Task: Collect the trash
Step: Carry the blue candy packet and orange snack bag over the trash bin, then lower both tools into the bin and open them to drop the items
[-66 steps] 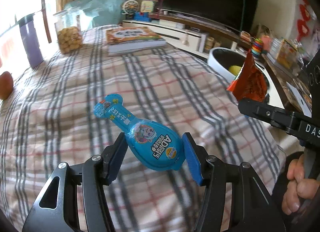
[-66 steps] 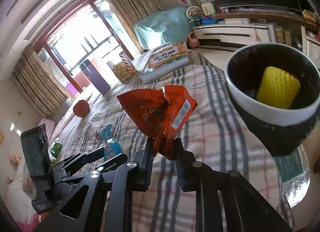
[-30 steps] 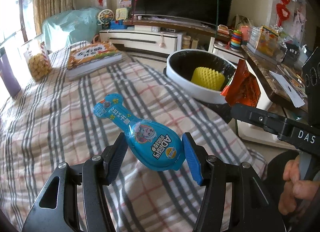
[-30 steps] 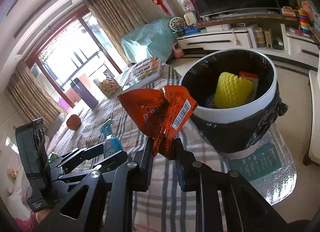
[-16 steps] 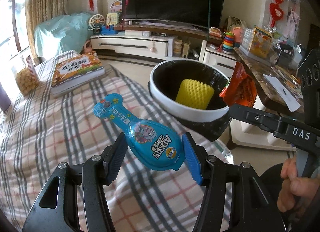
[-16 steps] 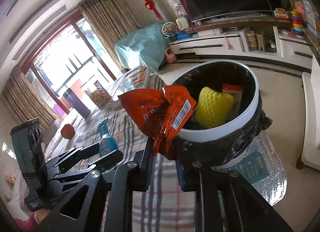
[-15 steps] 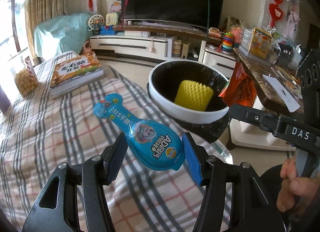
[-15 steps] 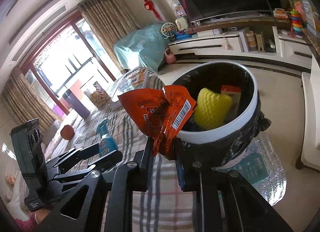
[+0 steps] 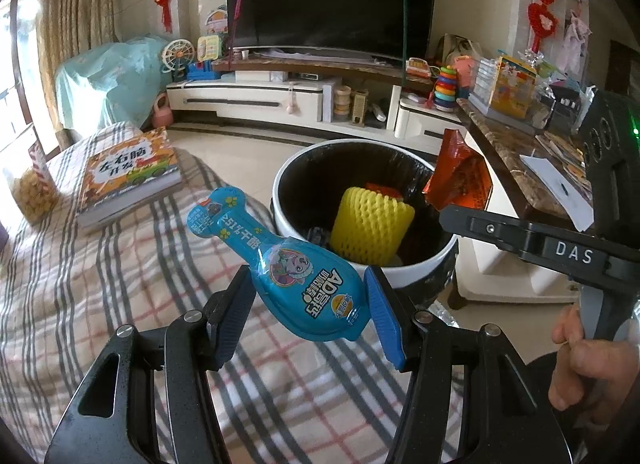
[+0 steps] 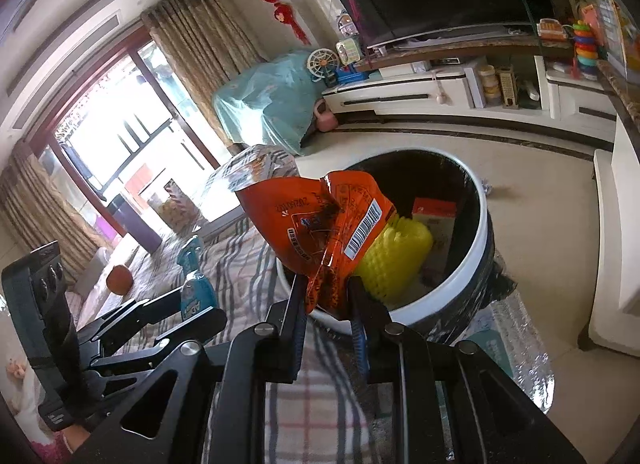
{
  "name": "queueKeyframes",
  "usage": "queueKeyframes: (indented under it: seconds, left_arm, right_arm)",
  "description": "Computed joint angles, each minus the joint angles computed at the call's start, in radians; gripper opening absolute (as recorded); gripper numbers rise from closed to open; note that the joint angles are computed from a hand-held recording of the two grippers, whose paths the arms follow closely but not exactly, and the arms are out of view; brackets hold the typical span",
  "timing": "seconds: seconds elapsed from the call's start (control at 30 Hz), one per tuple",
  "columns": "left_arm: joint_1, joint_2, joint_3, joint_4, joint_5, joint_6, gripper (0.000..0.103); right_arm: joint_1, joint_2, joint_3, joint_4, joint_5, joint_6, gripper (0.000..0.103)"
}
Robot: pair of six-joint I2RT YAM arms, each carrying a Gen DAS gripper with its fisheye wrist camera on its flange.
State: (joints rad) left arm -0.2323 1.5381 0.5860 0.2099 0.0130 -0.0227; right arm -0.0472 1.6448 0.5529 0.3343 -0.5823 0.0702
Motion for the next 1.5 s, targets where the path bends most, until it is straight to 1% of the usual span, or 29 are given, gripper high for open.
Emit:
queueKeyframes:
  seconds: [0.2,0.47,1.07,1.5]
  left_arm:
    - [-0.016,0.044,0.064,-0.018,0.003,-0.011,0.056]
    - [-0.039,0.098,0.136,-0.032,-0.012,-0.011,0.056]
    - [-0.072,0.226,0.270,-0.061,-0.046,-0.034,0.056]
    - [-0.089,0.288,0.335,-0.081,-0.064,-0.041,0.056]
  right_arm:
    - [-0.016,0.045,0.072,-0.047,0.007,-0.021,0.020]
    - [-0.026,0.076,0.120,-0.081,0.019,-0.041,0.020]
    - [-0.025,0.131,0.215,-0.148,0.047,-0.064,0.020]
    - [-0.028,0.151,0.249,-0.172,0.064,-0.070,0.020]
